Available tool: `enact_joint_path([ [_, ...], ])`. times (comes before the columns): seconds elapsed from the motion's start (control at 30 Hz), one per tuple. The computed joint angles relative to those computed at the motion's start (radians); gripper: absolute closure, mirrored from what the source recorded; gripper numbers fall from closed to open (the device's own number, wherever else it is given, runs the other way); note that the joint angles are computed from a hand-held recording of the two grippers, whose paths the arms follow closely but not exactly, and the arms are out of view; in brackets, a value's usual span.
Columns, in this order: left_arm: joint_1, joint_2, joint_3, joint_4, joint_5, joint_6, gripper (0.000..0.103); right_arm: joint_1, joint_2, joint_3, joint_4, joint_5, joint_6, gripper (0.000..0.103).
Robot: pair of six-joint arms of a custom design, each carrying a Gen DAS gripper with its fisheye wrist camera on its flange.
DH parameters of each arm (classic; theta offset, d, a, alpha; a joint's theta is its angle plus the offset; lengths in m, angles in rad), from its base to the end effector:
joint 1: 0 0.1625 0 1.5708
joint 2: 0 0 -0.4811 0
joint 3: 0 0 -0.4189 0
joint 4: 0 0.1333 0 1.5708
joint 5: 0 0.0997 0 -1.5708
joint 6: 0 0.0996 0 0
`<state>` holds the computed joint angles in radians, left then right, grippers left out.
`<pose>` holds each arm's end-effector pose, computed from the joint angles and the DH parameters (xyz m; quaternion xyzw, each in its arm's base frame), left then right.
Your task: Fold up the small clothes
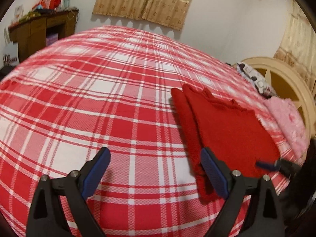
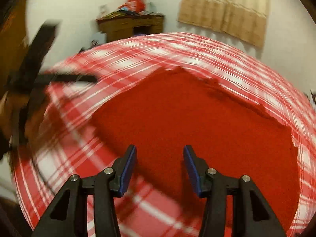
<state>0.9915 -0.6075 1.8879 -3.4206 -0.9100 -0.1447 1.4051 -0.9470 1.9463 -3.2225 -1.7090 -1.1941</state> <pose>-0.1884 -0.6431 0.0233 0.1067 0.9061 -0.3587 0.1971 0.0113 -0.6576 0.1828 0.4455 -0.8337 0.2075 0.2519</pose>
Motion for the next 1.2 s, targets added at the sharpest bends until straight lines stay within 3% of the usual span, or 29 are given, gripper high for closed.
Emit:
enact_joint_path([
  [0.13, 0.013, 0.010, -0.023, 0.014, -0.041, 0.004, 0.008, 0.011, 0.035, 0.063, -0.124, -0.017, -0.154, 0.052],
  [0.2, 0.023, 0.013, -0.039, 0.033, -0.085, -0.002, 0.008, 0.017, 0.052, 0.071, -0.159, -0.022, -0.181, 0.052],
  [0.43, 0.052, 0.039, -0.113, 0.105, -0.204, 0.003, 0.008, 0.040, 0.123, 0.057, -0.270, -0.037, -0.203, 0.052],
  [0.6, 0.076, 0.060, -0.176, 0.150, -0.271, -0.017, 0.008, 0.058, 0.144, 0.046, -0.284, -0.047, -0.207, 0.052],
  [1.0, 0.078, 0.107, -0.256, 0.197, -0.272, 0.016, 0.009, 0.069, 0.175, 0.042, -0.321, -0.043, -0.237, 0.052],
  [1.2, 0.105, 0.113, -0.287, 0.219, -0.325, -0.018, 0.013, 0.075, 0.190, 0.036, -0.338, -0.047, -0.246, 0.052],
])
